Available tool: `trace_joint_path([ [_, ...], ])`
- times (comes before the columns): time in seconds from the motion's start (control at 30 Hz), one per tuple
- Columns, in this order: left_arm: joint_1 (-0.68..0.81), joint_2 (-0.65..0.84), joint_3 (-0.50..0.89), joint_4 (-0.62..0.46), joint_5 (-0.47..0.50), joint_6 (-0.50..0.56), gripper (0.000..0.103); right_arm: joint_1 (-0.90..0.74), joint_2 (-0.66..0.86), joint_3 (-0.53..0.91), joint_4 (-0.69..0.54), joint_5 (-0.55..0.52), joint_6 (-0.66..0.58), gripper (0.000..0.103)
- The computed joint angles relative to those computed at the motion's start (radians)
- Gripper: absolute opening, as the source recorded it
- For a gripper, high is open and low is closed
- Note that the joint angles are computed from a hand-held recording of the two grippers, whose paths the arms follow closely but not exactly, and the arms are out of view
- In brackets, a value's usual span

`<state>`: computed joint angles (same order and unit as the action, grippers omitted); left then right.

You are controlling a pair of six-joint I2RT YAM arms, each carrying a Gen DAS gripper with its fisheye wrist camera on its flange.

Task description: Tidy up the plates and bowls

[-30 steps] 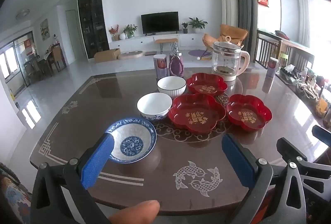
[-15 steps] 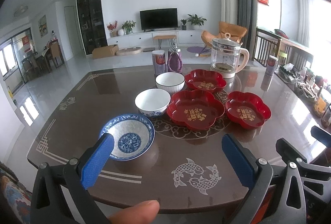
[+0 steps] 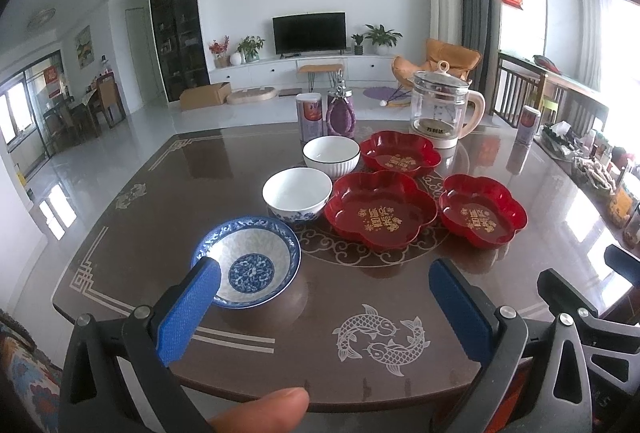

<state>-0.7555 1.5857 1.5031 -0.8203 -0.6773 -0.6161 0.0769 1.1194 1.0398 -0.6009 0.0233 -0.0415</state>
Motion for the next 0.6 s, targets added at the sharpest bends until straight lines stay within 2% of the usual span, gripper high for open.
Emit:
trace_joint_path([
  [0.33, 0.01, 0.009, 0.003, -0.013, 0.008, -0.019, 0.103, 0.004, 0.002, 0.0, 0.0, 0.003, 0.004, 0.092],
  [0.6, 0.038, -0.017, -0.01, -0.001, 0.052, -0.058, 0.103, 0.006, -0.002, -0.001, -0.003, 0.004, 0.006, 0.092],
])
